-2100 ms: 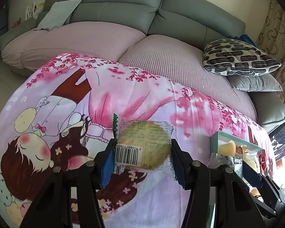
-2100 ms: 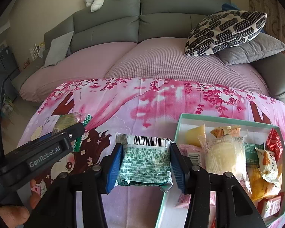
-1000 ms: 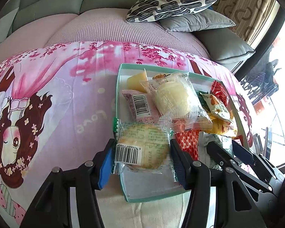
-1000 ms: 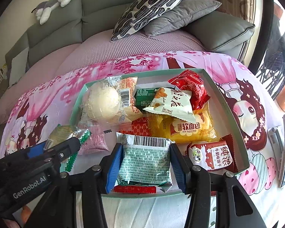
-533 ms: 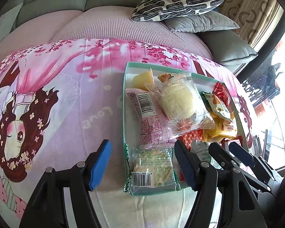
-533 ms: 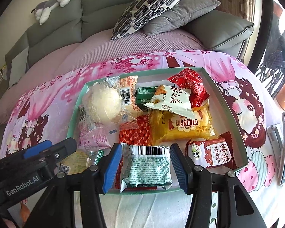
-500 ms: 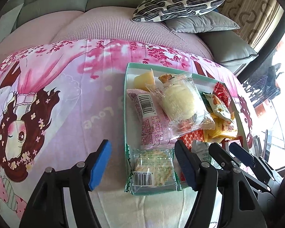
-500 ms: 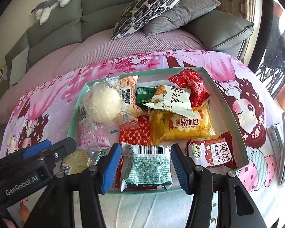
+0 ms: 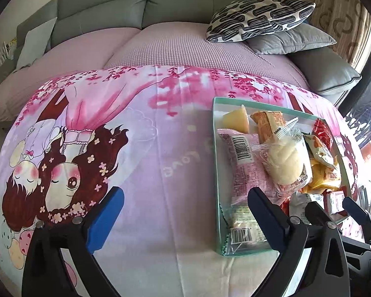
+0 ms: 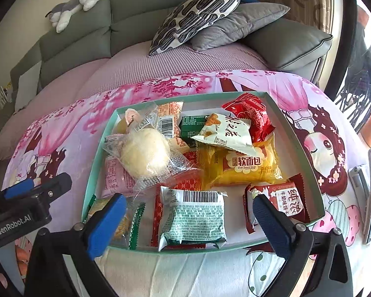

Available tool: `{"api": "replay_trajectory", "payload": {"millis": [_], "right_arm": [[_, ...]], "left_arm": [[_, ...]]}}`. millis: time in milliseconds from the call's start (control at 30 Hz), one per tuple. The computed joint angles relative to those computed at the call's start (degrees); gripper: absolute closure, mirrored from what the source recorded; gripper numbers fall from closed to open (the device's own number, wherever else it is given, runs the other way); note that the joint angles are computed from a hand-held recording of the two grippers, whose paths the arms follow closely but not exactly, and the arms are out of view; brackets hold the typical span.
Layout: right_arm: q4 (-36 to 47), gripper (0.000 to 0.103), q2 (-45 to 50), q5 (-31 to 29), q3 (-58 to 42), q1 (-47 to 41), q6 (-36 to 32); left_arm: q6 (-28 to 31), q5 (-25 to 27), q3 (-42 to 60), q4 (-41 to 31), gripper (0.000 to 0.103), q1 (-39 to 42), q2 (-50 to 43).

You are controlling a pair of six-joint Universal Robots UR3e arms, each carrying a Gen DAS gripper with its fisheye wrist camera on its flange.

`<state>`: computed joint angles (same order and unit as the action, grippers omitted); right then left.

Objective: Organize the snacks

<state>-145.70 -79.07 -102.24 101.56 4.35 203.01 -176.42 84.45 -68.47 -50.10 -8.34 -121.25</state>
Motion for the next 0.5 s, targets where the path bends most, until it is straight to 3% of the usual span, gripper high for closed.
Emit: {"api": "replay_trajectory", "payload": {"millis": [167,400,500], "right_arm": [[0.0,0.0,-0.6,-0.6,0.5,0.2,0.5],[0.4,0.0,-1.5,-2.0,1.7,2.2,0.4],[0.0,0.0,-2.1,-2.2,2.6,2.9,0.7]], "left_arm": [[-0.2,5.4,-2.2,2.5,0.003,-1.2,0.9],[-0.5,21.5,-5.7,6.9,0.003,-6.1,1.3],[0.2,20.9,-8.3,6.6,0.003,-5.4,2.6]]}}
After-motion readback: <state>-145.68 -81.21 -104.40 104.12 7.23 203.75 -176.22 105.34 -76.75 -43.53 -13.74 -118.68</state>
